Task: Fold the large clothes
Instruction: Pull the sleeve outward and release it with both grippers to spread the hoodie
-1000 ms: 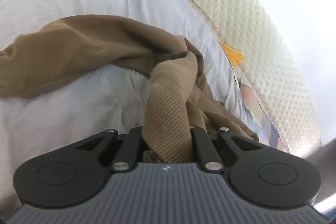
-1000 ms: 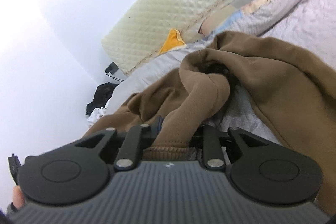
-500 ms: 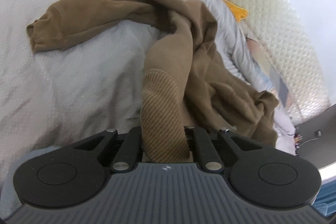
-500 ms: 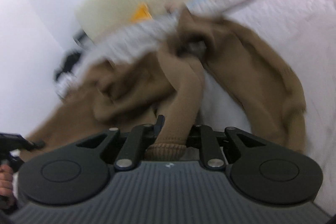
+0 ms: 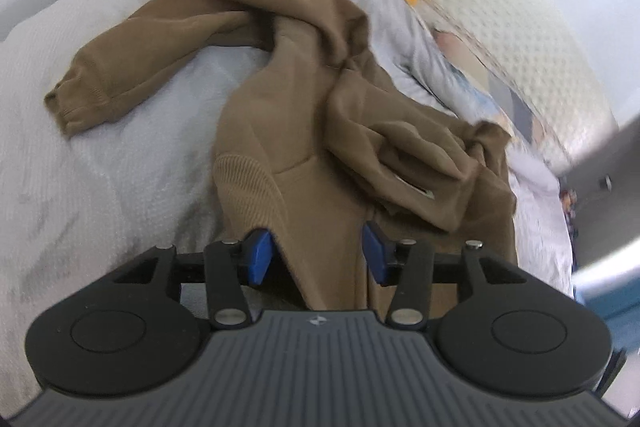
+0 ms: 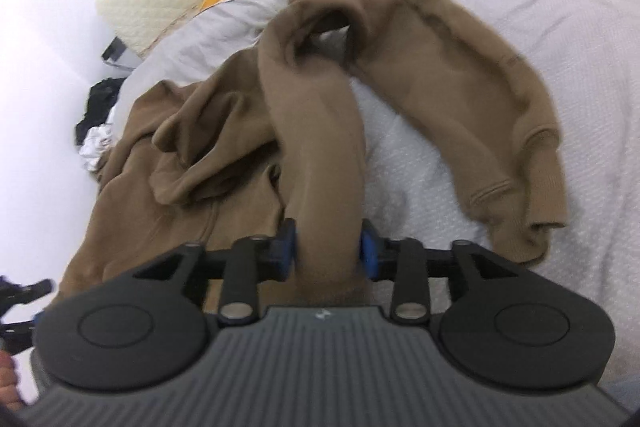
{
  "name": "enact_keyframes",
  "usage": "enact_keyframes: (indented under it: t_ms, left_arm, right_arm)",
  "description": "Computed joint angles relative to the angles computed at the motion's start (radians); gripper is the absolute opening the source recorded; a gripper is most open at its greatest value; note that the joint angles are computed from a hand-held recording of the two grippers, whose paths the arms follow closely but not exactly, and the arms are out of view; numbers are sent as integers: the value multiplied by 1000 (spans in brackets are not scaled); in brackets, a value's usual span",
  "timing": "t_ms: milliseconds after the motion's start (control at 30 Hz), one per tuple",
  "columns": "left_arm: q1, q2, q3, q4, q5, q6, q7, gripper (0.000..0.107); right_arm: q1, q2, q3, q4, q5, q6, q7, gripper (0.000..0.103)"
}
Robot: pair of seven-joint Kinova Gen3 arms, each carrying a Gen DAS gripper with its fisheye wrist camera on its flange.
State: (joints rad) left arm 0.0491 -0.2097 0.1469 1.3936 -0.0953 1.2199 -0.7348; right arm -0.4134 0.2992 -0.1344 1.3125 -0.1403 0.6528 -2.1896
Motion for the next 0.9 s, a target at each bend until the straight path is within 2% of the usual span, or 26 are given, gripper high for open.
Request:
enact_keyframes:
  t_ms: [33,67,167,267,367,467,533,700,800,900]
  left_arm:
    - [5,15,14,-23,-14,12,-8,54]
    - [11,31,36,-46,-41,28,0,54]
    - [49,84,65,-120,-80,43,-15,58]
    - [105,144,90,-198,-137,75,-3,61]
    - [168,168,83,-232,-173,65,-5,62]
    - [222,189,109,-270,-268,70,-6,67]
    - [249,194,94,-282,-287,58,-24,68]
    - [317,280,68,-344,-384,77,-33,68]
    - [328,347,24,-365,-359,54,-51,68]
    - [326,416,-18,-374,-315,10,-84,68]
  right_arm:
    - [-6,-10,7,15,8,-22,-14,73]
    - [-15,-20,16,31,23,-48,-33,78]
    - [-54,-17,44,7,107,-50,-78,79]
    - [-61,3,40,-38,146,-53,-64,79]
    - [-47,38,20,-100,132,-49,-16,79]
    - [-50,82,16,-174,118,-26,10,79]
    - [-47,120,8,-232,100,-11,37,79]
    - [-83,190,28,-327,112,9,68,78]
    - [-108,210,50,-330,142,-1,75,78]
    - [-118,206,60,-282,164,-55,88,79]
